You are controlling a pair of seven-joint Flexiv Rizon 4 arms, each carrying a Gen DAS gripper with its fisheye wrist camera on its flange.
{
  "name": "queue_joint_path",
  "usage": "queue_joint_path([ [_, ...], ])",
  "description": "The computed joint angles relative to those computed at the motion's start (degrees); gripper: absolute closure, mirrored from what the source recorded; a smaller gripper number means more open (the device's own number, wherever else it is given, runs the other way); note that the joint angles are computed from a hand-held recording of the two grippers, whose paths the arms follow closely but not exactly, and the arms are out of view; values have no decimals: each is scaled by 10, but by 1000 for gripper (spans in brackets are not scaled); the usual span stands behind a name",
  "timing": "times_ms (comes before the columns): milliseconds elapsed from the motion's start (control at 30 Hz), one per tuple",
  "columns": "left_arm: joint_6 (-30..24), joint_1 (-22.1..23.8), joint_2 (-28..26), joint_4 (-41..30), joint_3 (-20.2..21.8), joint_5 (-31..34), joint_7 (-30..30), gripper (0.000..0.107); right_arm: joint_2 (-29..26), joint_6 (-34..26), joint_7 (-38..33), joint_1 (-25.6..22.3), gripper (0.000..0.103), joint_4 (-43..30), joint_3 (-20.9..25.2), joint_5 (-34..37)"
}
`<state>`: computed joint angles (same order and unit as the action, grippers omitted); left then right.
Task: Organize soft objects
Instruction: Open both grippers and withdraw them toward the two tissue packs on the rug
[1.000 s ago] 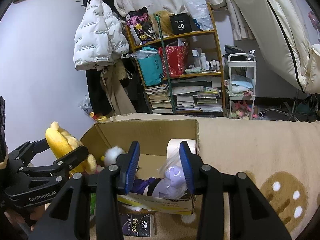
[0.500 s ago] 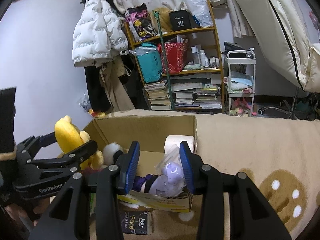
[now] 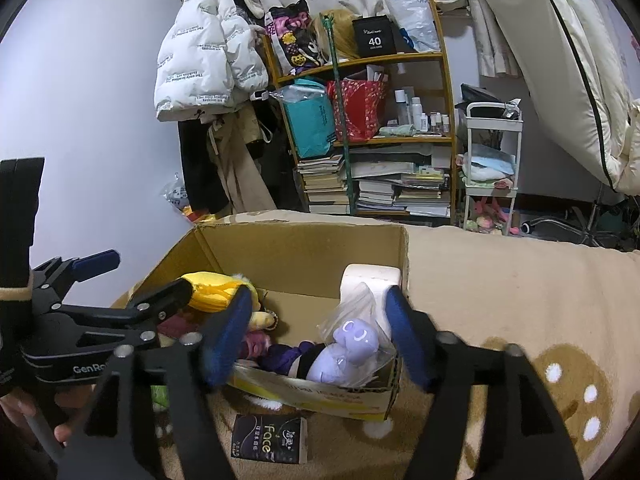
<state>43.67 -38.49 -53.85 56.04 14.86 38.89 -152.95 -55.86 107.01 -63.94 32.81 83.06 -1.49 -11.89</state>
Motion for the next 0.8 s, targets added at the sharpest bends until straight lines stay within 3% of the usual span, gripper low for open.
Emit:
queue_joint_path([
  [300,-43,-20,67,82,-5,13,-40,5,26,-9,4,23,0,37,-24,20],
  [567,-71,-32,118,133,-30,42,-62,5,64,-7,-8,58,0,95,-53,37],
  [800,-60,-32,152,174,-50,51,-104,5,94,-6,-22,91,0,146,-75,56],
])
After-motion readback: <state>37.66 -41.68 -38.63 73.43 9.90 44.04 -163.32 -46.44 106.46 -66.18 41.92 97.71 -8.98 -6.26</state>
